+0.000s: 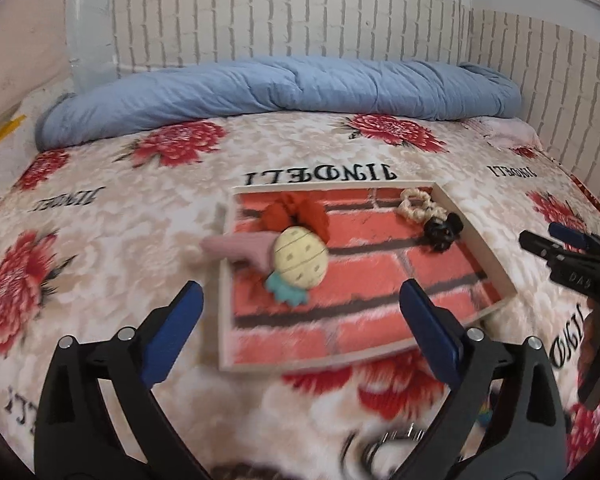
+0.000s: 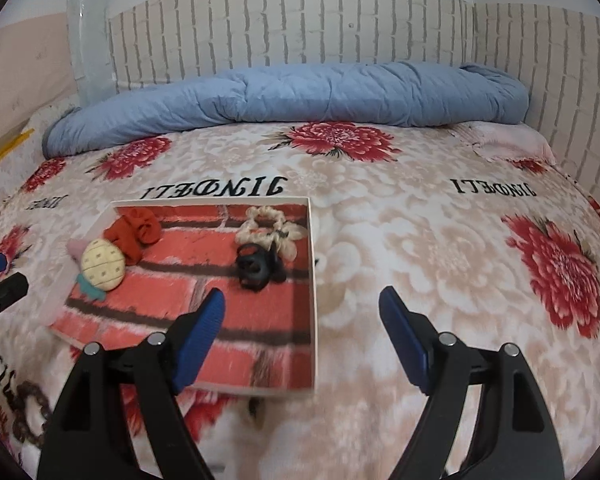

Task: Organize jewelry
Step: 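Grasp the small black bead charm with left tool while right tool grasps black beaded hair tie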

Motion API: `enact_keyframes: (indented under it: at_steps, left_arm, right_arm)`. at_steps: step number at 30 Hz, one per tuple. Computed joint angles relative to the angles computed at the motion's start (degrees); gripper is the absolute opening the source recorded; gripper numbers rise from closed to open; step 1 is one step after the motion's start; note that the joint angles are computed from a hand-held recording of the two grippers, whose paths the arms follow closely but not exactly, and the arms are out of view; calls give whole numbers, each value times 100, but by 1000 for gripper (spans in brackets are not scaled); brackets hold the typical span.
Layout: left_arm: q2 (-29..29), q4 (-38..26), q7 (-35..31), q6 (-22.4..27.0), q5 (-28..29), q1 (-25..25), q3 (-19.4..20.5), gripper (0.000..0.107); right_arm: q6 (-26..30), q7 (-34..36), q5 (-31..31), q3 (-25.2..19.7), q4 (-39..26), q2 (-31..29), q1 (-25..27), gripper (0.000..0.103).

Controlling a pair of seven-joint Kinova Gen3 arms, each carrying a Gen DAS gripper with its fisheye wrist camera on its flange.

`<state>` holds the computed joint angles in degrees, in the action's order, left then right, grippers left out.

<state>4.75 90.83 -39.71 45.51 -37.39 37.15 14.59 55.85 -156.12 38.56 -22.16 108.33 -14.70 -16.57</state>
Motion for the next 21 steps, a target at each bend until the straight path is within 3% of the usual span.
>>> enact_keyframes:
  at_steps: [5,10,21]
  left_arm:
    - [-651,636,306,249,-310,-81,213,98]
    - [-1346,1155,173,413,-43,-378,471,98]
    - [-2451,2095,-61,319,566,-895,963,98]
  right_arm:
    - [385,-216,-89,-473,141,-425,-49,78]
    - [766,-434,-215,-1069,283,-822,9,78]
    - [1248,-1135,-711,-3053,573,-1359,792,78]
